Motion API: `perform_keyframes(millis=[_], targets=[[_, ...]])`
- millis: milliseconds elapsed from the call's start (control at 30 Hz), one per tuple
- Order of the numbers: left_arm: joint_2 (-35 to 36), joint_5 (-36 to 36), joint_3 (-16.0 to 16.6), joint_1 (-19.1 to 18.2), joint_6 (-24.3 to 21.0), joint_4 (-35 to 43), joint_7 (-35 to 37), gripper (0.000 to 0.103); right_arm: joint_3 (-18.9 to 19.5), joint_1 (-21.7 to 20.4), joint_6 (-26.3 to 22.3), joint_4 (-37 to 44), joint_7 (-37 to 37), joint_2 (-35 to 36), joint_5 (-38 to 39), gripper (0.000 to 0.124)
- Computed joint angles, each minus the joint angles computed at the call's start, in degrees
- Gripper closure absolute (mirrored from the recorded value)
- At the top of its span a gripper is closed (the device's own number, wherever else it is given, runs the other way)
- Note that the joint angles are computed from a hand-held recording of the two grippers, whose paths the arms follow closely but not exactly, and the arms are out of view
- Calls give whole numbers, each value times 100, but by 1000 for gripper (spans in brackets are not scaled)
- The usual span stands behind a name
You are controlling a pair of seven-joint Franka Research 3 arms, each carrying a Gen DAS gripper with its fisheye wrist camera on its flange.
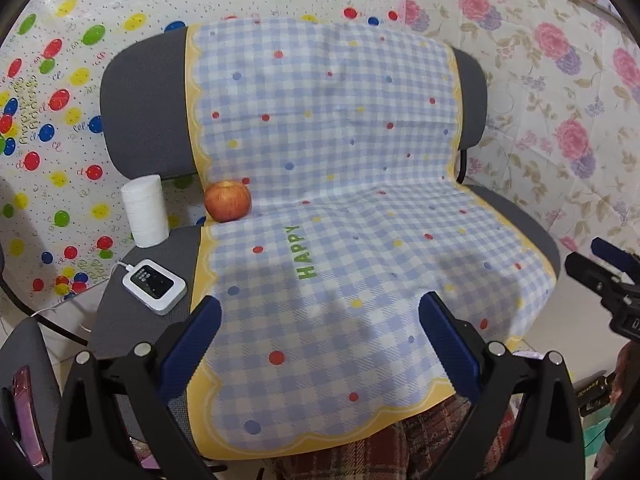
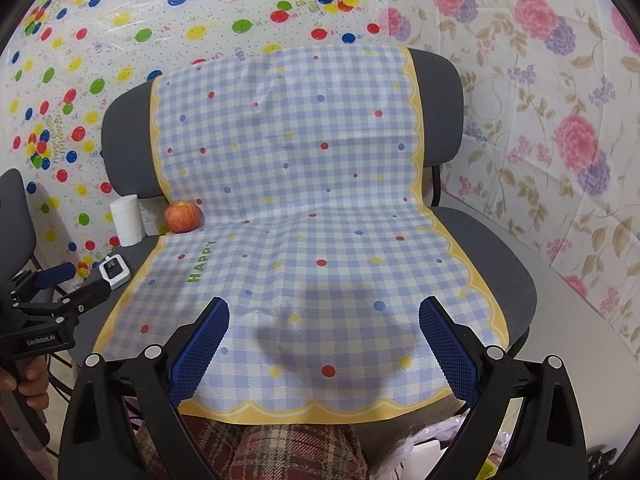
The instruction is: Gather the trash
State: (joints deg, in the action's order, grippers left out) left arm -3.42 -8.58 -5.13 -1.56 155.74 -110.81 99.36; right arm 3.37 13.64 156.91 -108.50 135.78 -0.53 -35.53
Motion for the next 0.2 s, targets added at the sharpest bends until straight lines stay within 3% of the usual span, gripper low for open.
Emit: perform_keyframes(millis=[67,200], targets=[[181,242,-35,23,6,95,-203,7,-51,-31,-62,118,-137,177,75,29],[450,-92,-99,46,220,194,41,7,-262,-41,-79,560,-544,754,364,29]])
